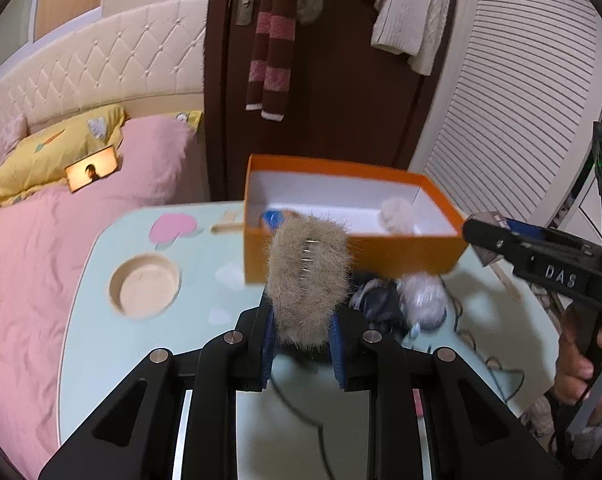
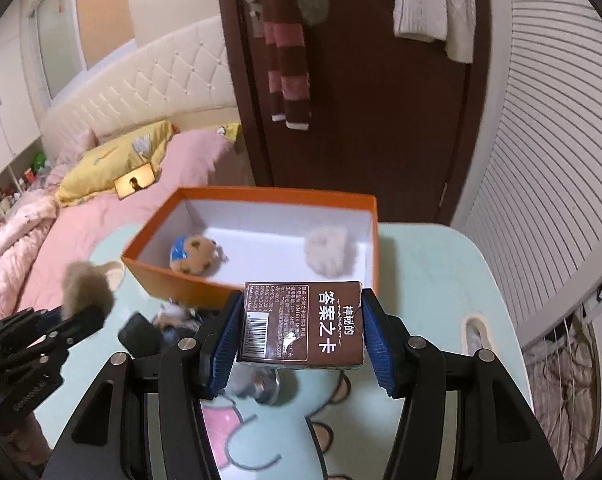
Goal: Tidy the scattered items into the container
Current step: 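Carry the pompom with left into the box while right lowers the carton inside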
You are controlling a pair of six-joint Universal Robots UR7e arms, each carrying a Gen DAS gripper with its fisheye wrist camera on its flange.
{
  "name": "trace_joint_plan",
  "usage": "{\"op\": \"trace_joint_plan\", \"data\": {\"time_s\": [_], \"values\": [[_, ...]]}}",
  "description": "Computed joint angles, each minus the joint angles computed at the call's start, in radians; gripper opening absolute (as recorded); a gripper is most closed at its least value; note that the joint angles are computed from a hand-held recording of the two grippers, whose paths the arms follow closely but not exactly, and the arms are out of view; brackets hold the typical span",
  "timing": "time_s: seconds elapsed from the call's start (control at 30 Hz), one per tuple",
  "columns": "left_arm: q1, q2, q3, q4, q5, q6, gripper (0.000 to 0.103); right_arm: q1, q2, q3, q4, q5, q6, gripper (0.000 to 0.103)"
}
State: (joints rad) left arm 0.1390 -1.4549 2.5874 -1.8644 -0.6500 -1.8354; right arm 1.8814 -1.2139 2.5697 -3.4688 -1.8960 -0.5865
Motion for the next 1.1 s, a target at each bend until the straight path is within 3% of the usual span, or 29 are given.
{"op": "trace_joint_plan", "data": {"time_s": [0.27, 0.57, 1.1], "values": [[0.14, 0.038, -0.044, -0.165, 0.093, 0.212, 0.024, 0.034, 0.092, -0.07, -0.008, -0.006, 0.02, 0.056], [0.271, 0.119, -0.084, -0.39, 0.135, 0.45, 0.024, 0.043, 0.185, -0.153, -0.011, -0.029, 0.028, 0.056], [0.361, 0.179, -0.104, -0.578, 0.129, 0.62, 0.024, 0.016, 0.245, -0.219, 0.026, -0.043, 0.039, 0.056]]}}
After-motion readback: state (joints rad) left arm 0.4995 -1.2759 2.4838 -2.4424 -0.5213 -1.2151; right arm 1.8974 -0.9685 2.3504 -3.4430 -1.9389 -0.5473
